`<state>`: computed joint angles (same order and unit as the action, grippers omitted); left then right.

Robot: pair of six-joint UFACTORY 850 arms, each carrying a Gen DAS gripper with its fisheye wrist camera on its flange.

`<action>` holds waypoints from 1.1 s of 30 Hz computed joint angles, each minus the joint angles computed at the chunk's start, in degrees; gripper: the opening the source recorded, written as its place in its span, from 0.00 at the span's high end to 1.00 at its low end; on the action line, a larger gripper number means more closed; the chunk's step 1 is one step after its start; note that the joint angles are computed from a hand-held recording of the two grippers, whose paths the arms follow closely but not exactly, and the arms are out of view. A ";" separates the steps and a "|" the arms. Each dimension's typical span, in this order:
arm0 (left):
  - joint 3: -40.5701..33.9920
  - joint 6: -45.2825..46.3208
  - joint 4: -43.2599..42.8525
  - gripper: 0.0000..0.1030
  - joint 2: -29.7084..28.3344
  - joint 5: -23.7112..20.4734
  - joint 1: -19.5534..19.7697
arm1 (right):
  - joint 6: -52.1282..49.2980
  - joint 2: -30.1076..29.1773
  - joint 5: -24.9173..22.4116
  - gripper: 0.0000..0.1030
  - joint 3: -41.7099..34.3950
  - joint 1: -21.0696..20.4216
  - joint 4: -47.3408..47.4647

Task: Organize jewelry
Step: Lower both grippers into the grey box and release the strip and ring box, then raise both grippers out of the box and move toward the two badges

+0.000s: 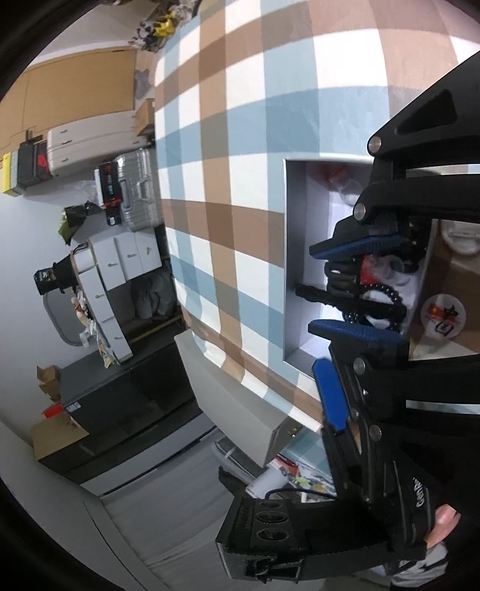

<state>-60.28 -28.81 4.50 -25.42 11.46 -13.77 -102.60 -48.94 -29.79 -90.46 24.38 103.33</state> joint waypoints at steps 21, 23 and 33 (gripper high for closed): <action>3.86 49.17 -49.81 0.31 4.05 2.79 -5.14 | -15.47 9.17 -2.47 0.33 14.85 -3.18 17.66; 4.04 51.05 -52.25 0.26 4.12 3.02 -5.61 | -18.27 10.03 -2.97 0.31 16.85 -3.35 19.97; 6.07 55.88 -60.77 0.17 4.68 5.30 -8.06 | -39.12 14.83 -11.11 0.06 29.12 -3.09 36.74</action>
